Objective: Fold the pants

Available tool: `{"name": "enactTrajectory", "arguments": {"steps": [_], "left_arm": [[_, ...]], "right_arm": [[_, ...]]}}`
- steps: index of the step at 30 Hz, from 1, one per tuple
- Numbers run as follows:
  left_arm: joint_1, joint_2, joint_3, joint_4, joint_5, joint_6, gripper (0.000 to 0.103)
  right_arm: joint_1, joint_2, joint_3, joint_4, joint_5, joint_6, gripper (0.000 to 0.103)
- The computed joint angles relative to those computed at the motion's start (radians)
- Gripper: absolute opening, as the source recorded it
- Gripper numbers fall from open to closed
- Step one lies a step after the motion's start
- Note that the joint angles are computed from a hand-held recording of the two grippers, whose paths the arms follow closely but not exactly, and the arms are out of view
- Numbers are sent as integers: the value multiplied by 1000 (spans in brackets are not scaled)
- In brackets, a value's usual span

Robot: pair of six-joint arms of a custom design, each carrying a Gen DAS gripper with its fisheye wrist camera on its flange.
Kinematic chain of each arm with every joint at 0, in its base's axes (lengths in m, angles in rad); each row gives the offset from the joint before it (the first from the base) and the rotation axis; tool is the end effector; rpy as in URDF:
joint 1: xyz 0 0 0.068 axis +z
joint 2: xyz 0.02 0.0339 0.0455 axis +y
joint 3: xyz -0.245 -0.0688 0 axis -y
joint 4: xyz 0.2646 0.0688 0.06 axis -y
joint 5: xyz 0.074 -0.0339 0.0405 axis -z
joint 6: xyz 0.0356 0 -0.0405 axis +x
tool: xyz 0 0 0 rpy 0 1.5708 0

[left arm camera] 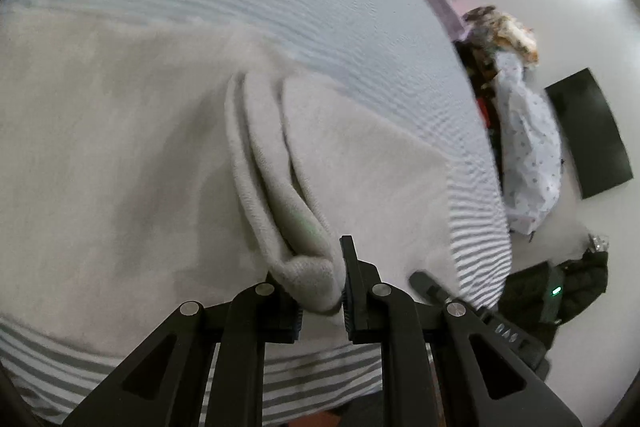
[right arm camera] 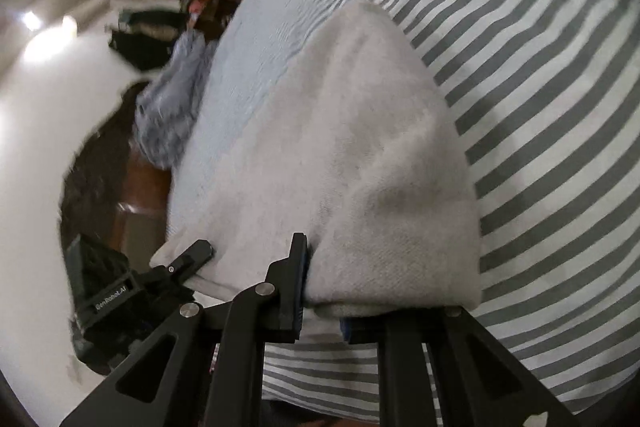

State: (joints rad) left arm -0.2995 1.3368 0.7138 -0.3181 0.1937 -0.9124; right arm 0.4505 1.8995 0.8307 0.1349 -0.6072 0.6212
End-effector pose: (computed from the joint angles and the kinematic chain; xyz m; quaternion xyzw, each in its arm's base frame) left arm 0.2629 -0.0883 0.1581 -0.2570 0.9113 -0.2511 0.2010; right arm 0.2976 0.1665 0.0593 -0.0160 0.9110 0.3967 0.1119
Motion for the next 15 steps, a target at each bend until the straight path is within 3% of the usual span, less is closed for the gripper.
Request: {"name": "enactTrajectory", "arguments": {"steps": [4,7,10,12,15], "left_arm": [[5,33,-90,81,11,-25,17],[-5,27,-110,105,-1,-23,18],[-17,18,-75,28,-33,46,25],[-22,-14,-68,-15,-55,65,29],[-46,-63,-49,-109,-126,96,35]], "right_arm": [[70,23,60,-121,125,-86,14],[65,28,84,-162,121,-84,18],[58,18,138,-280,106,-120,37],[74,-29,141,-363,149,-176,57],[82,-100,144,-488,144,-281,57]]}}
